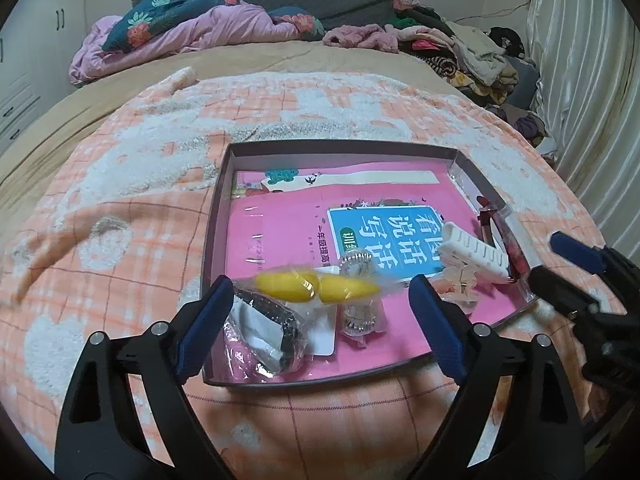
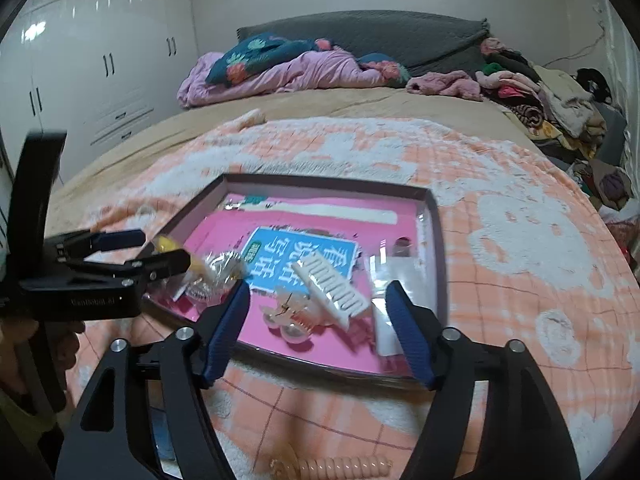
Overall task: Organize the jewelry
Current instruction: 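Lower the bangle bag and claw clip into the box and open both tools, then withdraw both tools toward the blue case and coiled hair tie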
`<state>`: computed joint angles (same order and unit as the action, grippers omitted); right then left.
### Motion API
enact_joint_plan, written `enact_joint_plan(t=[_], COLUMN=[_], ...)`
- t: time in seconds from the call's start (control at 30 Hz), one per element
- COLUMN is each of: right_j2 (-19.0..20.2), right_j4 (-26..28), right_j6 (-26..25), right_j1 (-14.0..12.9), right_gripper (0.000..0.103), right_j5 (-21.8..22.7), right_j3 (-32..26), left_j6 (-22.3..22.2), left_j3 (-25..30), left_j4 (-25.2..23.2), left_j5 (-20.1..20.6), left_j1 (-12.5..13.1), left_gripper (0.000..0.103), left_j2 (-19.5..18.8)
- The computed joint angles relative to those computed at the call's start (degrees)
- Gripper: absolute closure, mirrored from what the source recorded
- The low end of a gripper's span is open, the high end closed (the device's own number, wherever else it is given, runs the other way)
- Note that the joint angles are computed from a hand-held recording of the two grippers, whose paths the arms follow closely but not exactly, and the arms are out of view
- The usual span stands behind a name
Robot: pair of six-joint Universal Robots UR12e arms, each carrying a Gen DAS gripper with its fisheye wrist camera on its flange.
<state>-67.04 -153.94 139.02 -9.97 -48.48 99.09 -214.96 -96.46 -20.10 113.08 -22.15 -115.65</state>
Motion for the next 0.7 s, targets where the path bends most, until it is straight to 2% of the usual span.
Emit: enact_joint_plan(t=[0.13, 0.27, 0.43, 0.7], right_j2=[-0.59, -1.53, -2.98, -5.54], right_j4=[-0.68, -2.00, -2.50, -4.00], right_j6=[1.65, 2.94, 3.74, 4.20], right_j1=[-0.94, -1.92, -3.37, -5.67], right_gripper=[0.023, 0.016, 0.012, 0.006], right_j5=[1.88, 4.30, 8.10, 11.63], right_j3=[0.02, 0.63, 1.41, 3.68], left_j6=[-0.10, 0.24, 0.23, 1.39], left_j3=[-0.38, -0.50, -1.09, -2.50], left_j4=[0.49, 1.10, 2.94, 6.56], left_j5=[0.53, 1.19, 2.83, 6.07], left_j1=[-0.26, -0.71, -1.56, -3.50], left_gripper=[0.021, 0.014, 0.010, 0.010], left_j2=[0.64, 1.35, 2.68, 4.47])
